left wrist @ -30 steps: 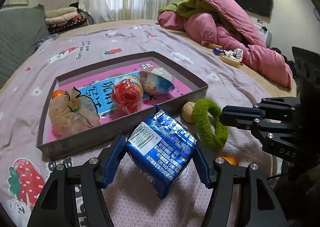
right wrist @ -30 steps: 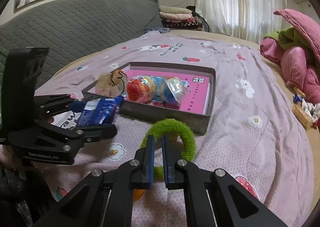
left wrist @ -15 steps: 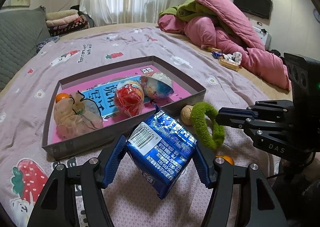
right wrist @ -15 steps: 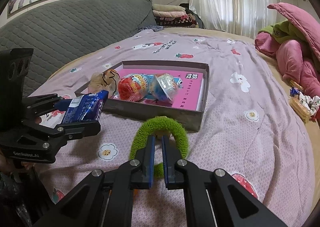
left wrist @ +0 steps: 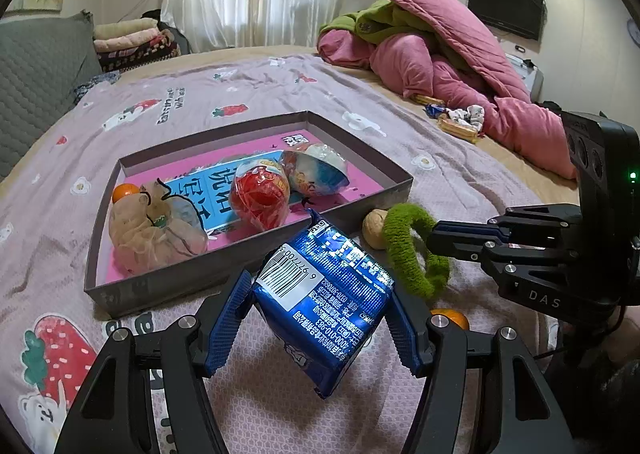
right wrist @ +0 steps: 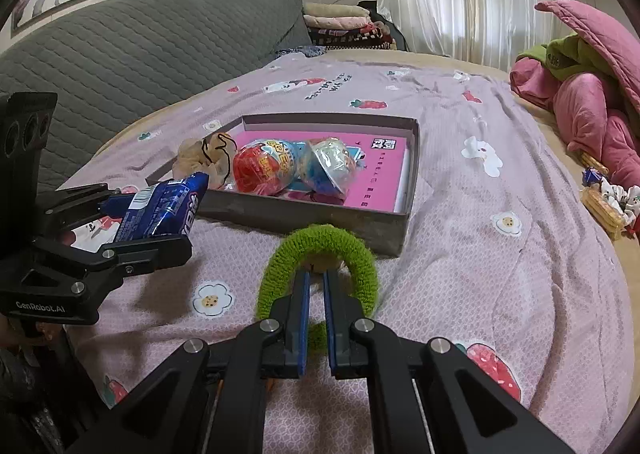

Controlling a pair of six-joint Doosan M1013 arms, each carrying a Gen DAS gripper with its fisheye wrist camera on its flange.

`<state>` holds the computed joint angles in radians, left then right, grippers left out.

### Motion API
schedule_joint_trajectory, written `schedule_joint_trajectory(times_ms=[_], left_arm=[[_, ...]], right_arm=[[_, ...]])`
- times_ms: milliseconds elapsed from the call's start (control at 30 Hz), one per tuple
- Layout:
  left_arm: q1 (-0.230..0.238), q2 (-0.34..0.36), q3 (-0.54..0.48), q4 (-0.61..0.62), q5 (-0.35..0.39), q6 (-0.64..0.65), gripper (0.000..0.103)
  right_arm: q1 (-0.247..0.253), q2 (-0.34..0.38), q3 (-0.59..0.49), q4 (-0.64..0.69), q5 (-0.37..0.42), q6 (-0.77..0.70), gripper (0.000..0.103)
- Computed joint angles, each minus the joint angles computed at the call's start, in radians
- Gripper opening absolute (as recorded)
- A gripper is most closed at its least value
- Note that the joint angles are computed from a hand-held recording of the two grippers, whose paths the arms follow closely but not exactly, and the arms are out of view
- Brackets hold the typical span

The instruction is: Organize objects

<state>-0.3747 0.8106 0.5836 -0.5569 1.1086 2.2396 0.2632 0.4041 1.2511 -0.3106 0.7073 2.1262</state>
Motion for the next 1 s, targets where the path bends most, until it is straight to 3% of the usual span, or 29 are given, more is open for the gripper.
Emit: schedule_joint_trajectory(times_ms=[1000], left_arm=[[0.008, 0.042, -0.037, -0.052, 0.018, 0.001, 0.067]], right_arm=[[-0.008, 0.053, -0.044, -0.053, 0.061, 0.111, 0.008]])
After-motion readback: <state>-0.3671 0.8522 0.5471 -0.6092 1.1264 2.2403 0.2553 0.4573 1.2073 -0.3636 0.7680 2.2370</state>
